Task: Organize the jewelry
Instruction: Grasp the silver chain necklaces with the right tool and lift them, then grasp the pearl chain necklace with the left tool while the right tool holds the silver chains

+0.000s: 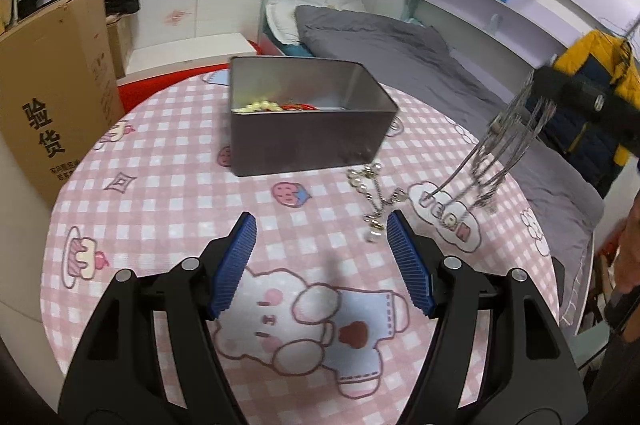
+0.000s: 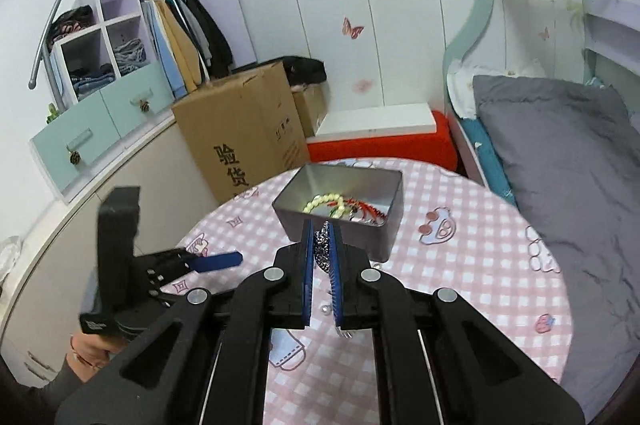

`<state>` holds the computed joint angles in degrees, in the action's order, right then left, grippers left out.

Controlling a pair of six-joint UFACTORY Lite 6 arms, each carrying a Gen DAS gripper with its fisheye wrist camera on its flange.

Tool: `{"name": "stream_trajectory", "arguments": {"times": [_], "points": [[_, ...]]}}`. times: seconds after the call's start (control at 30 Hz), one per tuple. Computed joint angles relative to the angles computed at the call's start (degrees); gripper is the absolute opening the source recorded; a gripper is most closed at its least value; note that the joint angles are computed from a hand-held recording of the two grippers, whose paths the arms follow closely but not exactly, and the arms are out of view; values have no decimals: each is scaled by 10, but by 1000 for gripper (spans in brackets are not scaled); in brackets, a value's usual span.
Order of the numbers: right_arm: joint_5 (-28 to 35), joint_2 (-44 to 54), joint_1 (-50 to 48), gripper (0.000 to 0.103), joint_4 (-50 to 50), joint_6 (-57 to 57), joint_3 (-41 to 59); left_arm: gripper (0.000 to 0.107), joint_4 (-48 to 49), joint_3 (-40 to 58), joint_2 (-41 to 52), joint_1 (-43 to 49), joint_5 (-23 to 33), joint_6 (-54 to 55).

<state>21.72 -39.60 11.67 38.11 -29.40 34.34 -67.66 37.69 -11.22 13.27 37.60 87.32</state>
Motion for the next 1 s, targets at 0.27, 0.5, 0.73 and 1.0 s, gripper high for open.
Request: {"name": "stream_trajectory", "arguments": {"times": [0.27, 0.5, 0.73, 1.0], "points": [[26, -1, -92, 6, 94, -124, -36, 67, -21, -11, 19, -124, -76, -9], [50, 32, -147, 6, 210, -264, -74, 47, -28, 14, 85, -202, -148, -18], [62, 58, -160, 6, 260, -321, -77, 11, 2, 21, 103, -211, -168, -41], [61, 40, -135, 6, 228, -271, -54, 11, 44, 26, 29, -111, -40, -59]]}}
